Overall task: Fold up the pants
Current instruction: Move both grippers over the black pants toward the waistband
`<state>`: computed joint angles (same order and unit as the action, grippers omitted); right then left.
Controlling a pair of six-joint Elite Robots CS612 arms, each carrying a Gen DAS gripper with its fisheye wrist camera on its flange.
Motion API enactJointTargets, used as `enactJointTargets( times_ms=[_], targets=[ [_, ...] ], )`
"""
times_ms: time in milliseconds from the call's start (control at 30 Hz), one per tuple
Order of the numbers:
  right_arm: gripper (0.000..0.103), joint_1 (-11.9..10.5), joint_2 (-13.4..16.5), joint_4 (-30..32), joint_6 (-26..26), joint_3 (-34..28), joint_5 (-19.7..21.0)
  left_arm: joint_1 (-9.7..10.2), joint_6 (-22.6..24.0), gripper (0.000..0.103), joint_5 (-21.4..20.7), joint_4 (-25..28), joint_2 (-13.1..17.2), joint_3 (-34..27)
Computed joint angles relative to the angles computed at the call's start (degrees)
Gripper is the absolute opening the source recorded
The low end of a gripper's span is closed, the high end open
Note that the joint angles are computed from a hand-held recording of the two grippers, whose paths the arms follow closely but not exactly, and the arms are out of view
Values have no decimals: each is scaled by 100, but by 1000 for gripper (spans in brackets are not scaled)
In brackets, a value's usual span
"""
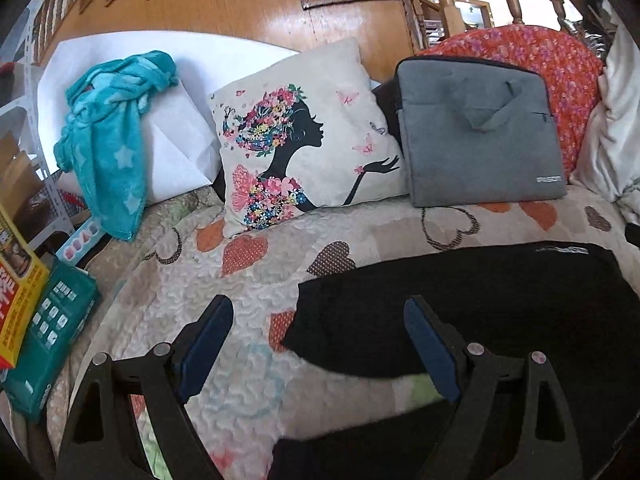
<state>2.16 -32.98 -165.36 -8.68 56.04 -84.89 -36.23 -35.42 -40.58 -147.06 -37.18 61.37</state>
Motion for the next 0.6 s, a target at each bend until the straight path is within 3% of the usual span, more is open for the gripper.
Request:
enactJointTargets(
  times_ms=[233,400,500,600],
  targets=[
    [103,-47,460,541,145,-804,65,457,-702,87,-1011,167,220,-508],
    [103,-129,684,887,224,-1202,234,628,-815,87,-885,397,491,-1015],
    [103,-166,778,1105,189,-1351,315,744,-1174,87,-1394,433,621,-1217],
    [103,-174,870,1305,11,-1488,331,802,-1278,87,-1617,603,792,-1496]
  ],
)
